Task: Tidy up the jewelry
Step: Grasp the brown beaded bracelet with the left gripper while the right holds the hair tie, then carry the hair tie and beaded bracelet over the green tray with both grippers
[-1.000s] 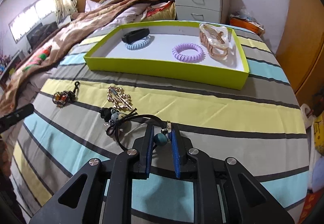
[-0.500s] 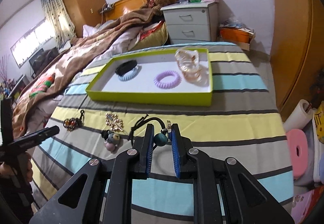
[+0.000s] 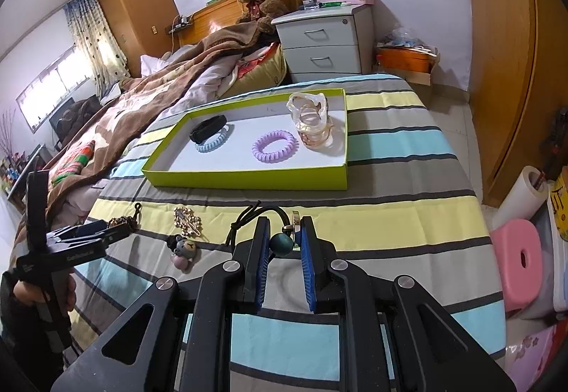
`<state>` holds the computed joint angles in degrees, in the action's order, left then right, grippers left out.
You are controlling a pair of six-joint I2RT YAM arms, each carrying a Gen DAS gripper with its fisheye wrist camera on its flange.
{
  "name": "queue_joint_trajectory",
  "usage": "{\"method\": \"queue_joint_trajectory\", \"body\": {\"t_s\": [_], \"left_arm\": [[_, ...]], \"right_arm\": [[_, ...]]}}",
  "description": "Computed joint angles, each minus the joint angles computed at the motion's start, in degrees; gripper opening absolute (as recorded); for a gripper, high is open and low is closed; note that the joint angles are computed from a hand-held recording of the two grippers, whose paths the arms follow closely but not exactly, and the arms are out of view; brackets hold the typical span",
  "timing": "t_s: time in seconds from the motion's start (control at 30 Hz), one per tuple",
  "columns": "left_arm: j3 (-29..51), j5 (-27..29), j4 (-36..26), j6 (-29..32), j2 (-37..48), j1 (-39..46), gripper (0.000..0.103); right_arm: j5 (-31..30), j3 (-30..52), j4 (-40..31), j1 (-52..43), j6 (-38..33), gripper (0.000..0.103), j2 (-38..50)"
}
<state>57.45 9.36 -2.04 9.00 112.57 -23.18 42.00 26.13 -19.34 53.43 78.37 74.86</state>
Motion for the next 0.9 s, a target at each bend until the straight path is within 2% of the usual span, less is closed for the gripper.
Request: {"method": "queue_joint_trajectory", "body": {"t_s": [0.2,0.37,0.67,0.73,0.9], "left_arm": [[1.3,-3.1,0.9,0.5,2.0,-2.2,0.077],[1.4,-3.0,1.6,0.9,2.3,-2.4,0.076],[0.1,-3.1,2.1,2.3,0.8,-3.4,0.037],[0.5,-1.6,1.2,2.0,0.8,-2.9,0.022],[-0.1,-1.1,1.4,1.7,0.2,-2.6,0.021]], "right_arm": [[-0.1,-0.2,0.8,-0.1,-0.8,0.017,-0.1],[-0.2,-0.6,1.4,-0.6,-1.7,0.017,-0.8],[-0.3,-0.5,2.2,-1.0,-2.5,0.017,-0.6],[-0.1,-0.3,2.3,-1.0,-2.4,0.017,-0.3],[-0.1,-0.3,2.5,-1.1,-2.7,0.017,-0.3]]}}
